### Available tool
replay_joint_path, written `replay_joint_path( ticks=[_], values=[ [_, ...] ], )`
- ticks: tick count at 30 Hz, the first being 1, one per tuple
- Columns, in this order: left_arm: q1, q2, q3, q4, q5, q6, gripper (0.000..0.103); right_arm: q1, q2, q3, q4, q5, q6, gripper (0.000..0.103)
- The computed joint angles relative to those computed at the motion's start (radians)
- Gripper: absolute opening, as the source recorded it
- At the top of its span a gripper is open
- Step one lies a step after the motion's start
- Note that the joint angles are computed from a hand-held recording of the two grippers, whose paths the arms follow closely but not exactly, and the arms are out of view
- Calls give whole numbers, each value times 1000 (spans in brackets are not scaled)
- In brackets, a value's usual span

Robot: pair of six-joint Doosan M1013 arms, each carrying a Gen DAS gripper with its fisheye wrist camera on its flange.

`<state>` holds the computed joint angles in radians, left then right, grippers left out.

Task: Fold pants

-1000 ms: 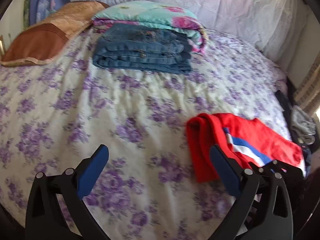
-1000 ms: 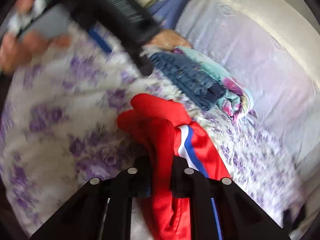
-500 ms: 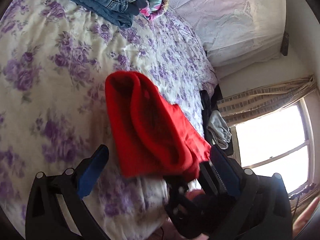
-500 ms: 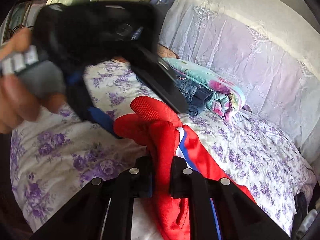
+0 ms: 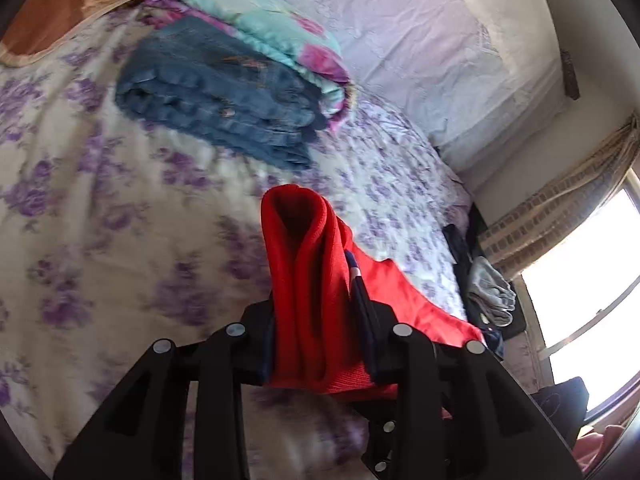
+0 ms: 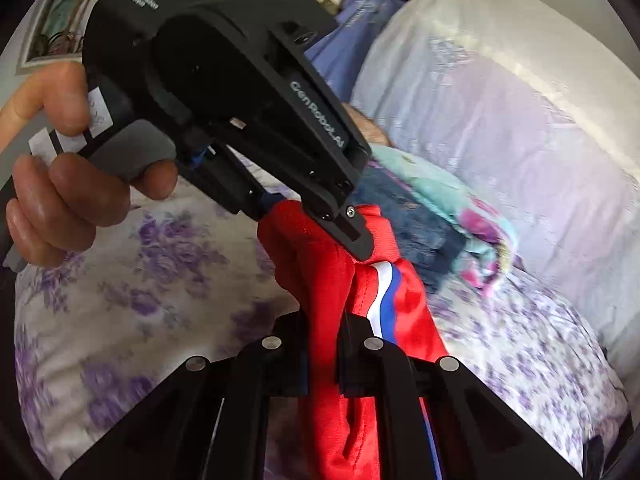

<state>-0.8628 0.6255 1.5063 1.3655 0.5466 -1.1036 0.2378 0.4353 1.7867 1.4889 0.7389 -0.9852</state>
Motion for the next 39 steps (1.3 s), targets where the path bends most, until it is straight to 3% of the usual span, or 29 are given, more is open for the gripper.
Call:
replay_joint_path(
  ticks=[2,3,4,6,7,9,10,11,12,13,15,18,20,22,24,28,33,36,39],
  values=[
    [4,-1,31,6,-21,-57,32,18,3,0,-76,-33,44,12],
    [7,4,44,-5,-36,-77,32,27,4,-1,-120,-60,61,18],
    [8,9,46,-20,-39,-84,34,30,3,-2,-150,-70,82,30],
    [7,4,62,10,-41,-148,40,15,-4,-7,-176,-43,147,44],
    [1,-2,58,-31,-11,-108,40,2,-7,-17,-198,-14,201,48],
    [-25,-6,13,-194,161,96,41,-46,-5,-48,-232,90,334,56],
    [-42,-2,-27,-271,283,217,41,-76,-4,-59,-212,131,386,60],
    [-55,5,-67,-299,377,302,41,-96,-4,-62,-186,147,417,61],
    [-65,11,-92,-282,419,334,41,-115,0,-69,-165,159,454,62],
    [-73,16,-109,-232,418,336,42,-132,7,-78,-145,169,501,62],
    [-70,42,-155,-151,337,347,56,-167,38,-113,-123,208,642,63],
    [-37,112,-254,-215,189,475,57,-201,97,-176,-164,223,871,63],
    [-15,166,-329,-369,161,611,57,-219,119,-194,-207,191,973,63],
    [-10,210,-399,-489,249,735,52,-235,136,-207,-254,123,1057,63],
    [-17,235,-448,-540,334,818,47,-256,145,-212,-296,16,1143,63],
    [-30,269,-521,-600,465,927,47,-324,175,-239,-305,-27,1243,62],
    [-31,302,-573,-623,560,980,50,-360,163,-222,-339,-267,1256,61],
    [-35,318,-602,-625,604,996,52,-376,158,-235,-396,-249,1324,62],
    [-38,334,-632,-626,647,1008,53,-381,142,-224,-243,-215,1118,62]
  ],
)
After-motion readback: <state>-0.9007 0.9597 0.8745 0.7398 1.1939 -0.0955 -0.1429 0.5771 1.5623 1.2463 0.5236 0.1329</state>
